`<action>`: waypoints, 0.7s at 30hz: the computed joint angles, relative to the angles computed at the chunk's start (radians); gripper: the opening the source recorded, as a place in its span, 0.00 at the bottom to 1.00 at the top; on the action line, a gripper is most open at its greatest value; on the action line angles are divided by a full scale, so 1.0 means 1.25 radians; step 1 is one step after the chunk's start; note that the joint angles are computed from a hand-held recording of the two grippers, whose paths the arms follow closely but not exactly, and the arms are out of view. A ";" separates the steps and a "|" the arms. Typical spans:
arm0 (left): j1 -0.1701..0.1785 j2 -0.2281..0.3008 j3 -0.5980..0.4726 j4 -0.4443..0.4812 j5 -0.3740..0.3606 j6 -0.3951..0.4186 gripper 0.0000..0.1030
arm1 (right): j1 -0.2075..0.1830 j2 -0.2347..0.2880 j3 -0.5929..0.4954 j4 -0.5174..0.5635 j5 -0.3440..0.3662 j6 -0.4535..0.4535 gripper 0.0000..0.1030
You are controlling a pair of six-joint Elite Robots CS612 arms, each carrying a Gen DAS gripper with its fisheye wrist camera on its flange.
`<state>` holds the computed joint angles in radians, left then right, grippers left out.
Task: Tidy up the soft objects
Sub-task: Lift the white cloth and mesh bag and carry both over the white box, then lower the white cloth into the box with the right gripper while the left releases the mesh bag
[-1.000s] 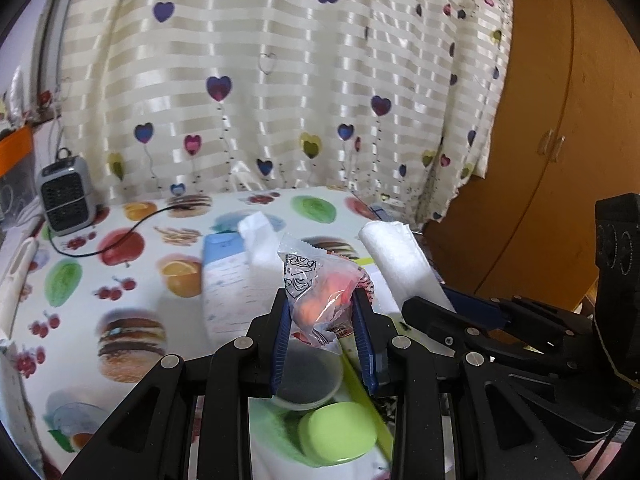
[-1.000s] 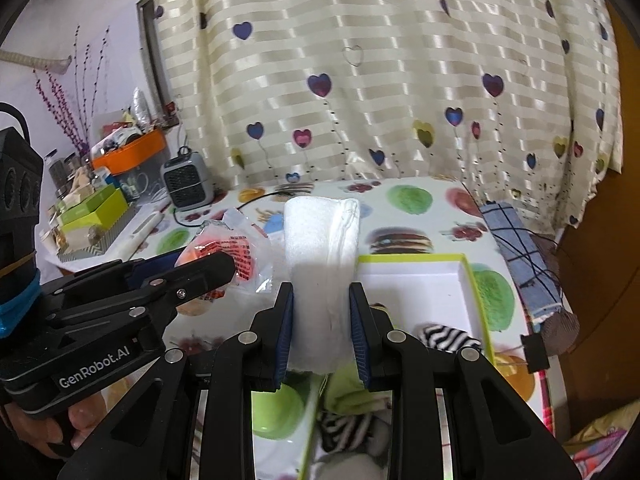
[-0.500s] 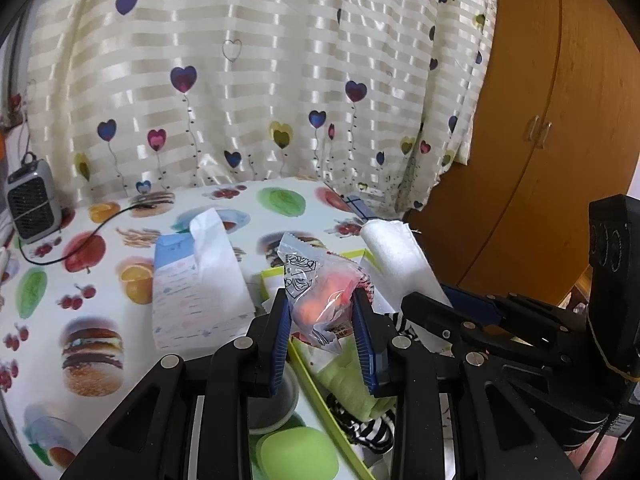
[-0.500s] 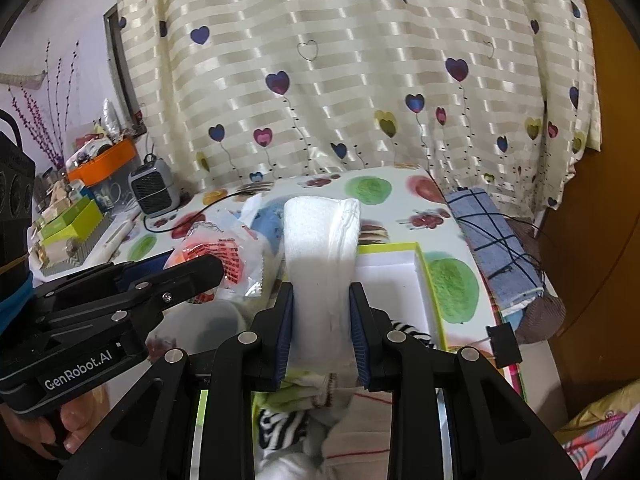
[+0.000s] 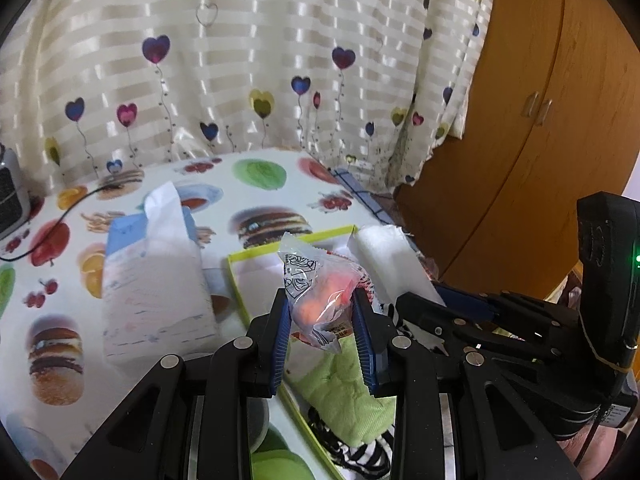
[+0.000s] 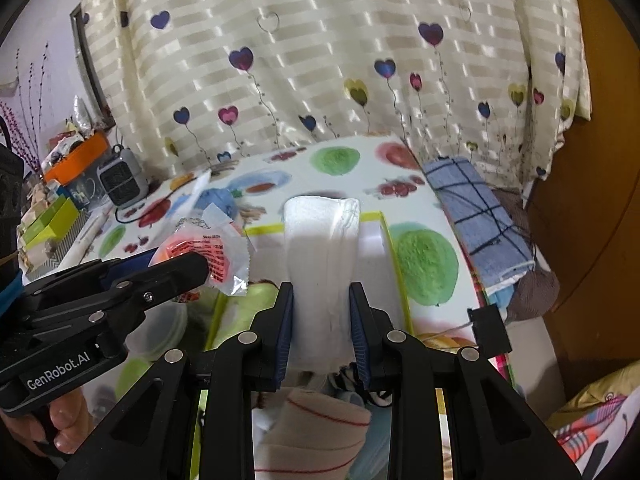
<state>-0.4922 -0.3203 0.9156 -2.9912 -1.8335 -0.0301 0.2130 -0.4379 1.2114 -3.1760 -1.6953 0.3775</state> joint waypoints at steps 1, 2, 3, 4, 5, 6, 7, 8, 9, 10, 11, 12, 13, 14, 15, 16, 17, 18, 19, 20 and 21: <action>0.000 0.004 -0.008 0.009 0.000 0.001 0.27 | -0.002 0.002 -0.002 0.013 0.006 0.002 0.27; 0.000 0.008 -0.014 0.015 -0.001 0.001 0.28 | -0.004 0.003 -0.006 0.025 0.008 0.002 0.27; 0.000 0.011 -0.021 0.021 -0.001 0.000 0.28 | -0.005 0.005 -0.008 0.033 0.011 0.001 0.27; -0.001 0.014 -0.025 0.026 -0.001 0.000 0.28 | -0.006 0.007 -0.011 0.041 0.019 -0.001 0.27; -0.001 0.018 -0.033 0.032 -0.001 0.000 0.28 | -0.007 0.009 -0.015 0.049 0.025 -0.002 0.27; -0.001 0.020 -0.037 0.037 -0.002 0.001 0.28 | -0.008 0.010 -0.018 0.057 0.028 -0.004 0.27; -0.002 0.023 -0.043 0.044 -0.004 0.002 0.28 | -0.008 0.012 -0.021 0.062 0.029 -0.005 0.27; -0.003 0.025 -0.047 0.049 -0.004 0.005 0.28 | -0.009 0.014 -0.025 0.071 0.032 -0.007 0.27; -0.003 0.029 -0.054 0.059 -0.006 0.010 0.28 | -0.009 0.015 -0.028 0.078 0.035 -0.008 0.29; -0.004 0.032 -0.060 0.070 -0.008 0.015 0.28 | -0.010 0.016 -0.031 0.084 0.037 -0.010 0.29; -0.005 0.036 -0.069 0.086 -0.010 0.020 0.28 | -0.010 0.017 -0.032 0.090 0.036 -0.013 0.29; -0.005 0.038 -0.073 0.096 -0.013 0.023 0.28 | -0.011 0.018 -0.033 0.090 0.037 -0.015 0.30; -0.006 0.041 -0.079 0.104 -0.015 0.023 0.28 | -0.012 0.018 -0.032 0.090 0.036 -0.015 0.31; -0.006 0.044 -0.085 0.115 -0.019 0.021 0.28 | -0.011 0.017 -0.030 0.088 0.029 -0.015 0.34; -0.006 0.046 -0.090 0.122 -0.022 0.020 0.29 | -0.010 0.017 -0.029 0.091 0.019 -0.016 0.37; -0.006 0.046 -0.092 0.126 -0.020 0.020 0.29 | -0.009 0.016 -0.026 0.089 0.008 -0.016 0.38; -0.007 0.045 -0.090 0.123 -0.019 0.020 0.30 | -0.008 0.015 -0.023 0.085 0.006 -0.014 0.38; -0.007 0.043 -0.086 0.120 -0.019 0.021 0.31 | -0.009 0.014 -0.022 0.085 0.005 -0.012 0.39; -0.007 0.041 -0.082 0.118 -0.020 0.022 0.32 | -0.008 0.013 -0.020 0.083 0.003 -0.011 0.39; -0.006 0.040 -0.081 0.118 -0.021 0.022 0.33 | -0.007 0.010 -0.014 0.077 -0.002 -0.011 0.39; -0.006 0.037 -0.077 0.116 -0.023 0.020 0.34 | -0.007 0.009 -0.013 0.074 -0.006 -0.013 0.39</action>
